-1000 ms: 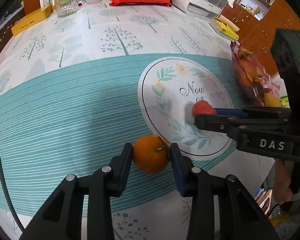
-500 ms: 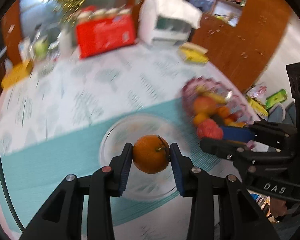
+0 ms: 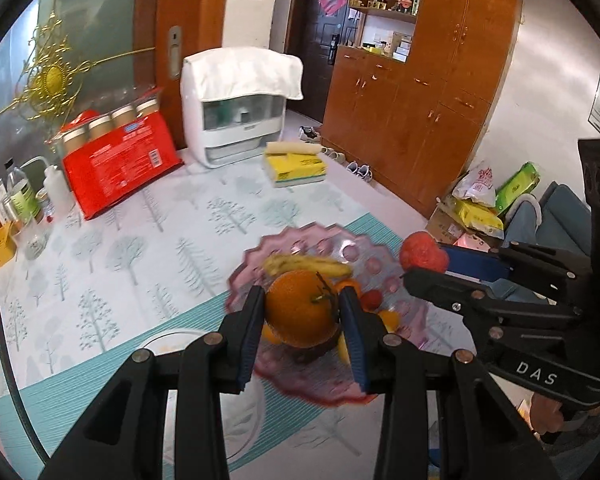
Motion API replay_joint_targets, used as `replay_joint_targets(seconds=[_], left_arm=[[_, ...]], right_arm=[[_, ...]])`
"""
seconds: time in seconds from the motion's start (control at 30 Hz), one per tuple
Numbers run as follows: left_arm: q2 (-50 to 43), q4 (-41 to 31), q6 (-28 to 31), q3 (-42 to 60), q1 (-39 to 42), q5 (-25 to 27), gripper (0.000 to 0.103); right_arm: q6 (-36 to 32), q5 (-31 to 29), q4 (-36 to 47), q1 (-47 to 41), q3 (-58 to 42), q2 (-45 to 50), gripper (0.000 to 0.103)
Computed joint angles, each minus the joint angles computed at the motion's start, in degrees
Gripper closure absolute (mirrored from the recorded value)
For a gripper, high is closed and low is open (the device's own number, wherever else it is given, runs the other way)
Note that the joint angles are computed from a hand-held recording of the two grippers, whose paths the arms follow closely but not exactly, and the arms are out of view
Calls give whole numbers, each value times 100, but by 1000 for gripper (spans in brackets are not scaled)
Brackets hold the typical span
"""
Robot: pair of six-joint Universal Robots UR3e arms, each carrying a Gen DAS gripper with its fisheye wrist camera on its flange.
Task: Organize fruits
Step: 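Carry the orange and red apple over the pink bowl and release both inside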
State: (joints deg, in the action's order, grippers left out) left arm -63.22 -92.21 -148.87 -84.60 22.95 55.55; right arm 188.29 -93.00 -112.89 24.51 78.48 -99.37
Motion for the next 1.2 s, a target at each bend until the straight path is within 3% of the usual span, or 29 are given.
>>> replay_joint_targets(seconds=[0.1, 0.2, 0.33, 0.5, 0.87, 1.2], left_arm=[[-441, 941, -1004, 14, -1008, 676, 67], [-941, 1437, -1721, 146, -1797, 1321, 67], [-1509, 1909, -2421, 221, -2597, 2151, 67], [-1967, 2155, -3001, 212, -3112, 2768, 67], [-2374, 2315, -3729, -165, -3262, 3286, 66], [-2529, 2199, -3819, -280, -3183, 3522, 66]], right_arm=[[-355, 364, 75, -640, 339, -412, 70], [-708, 750, 175, -1204, 623, -703, 70], [-1209, 1084, 266, -1747, 861, -829, 70], [-1719, 1488, 348, -2247, 1080, -775, 70], [-2099, 1337, 154, -2033, 1104, -8, 69], [-2135, 1195, 119, -1796, 948, 549, 69]])
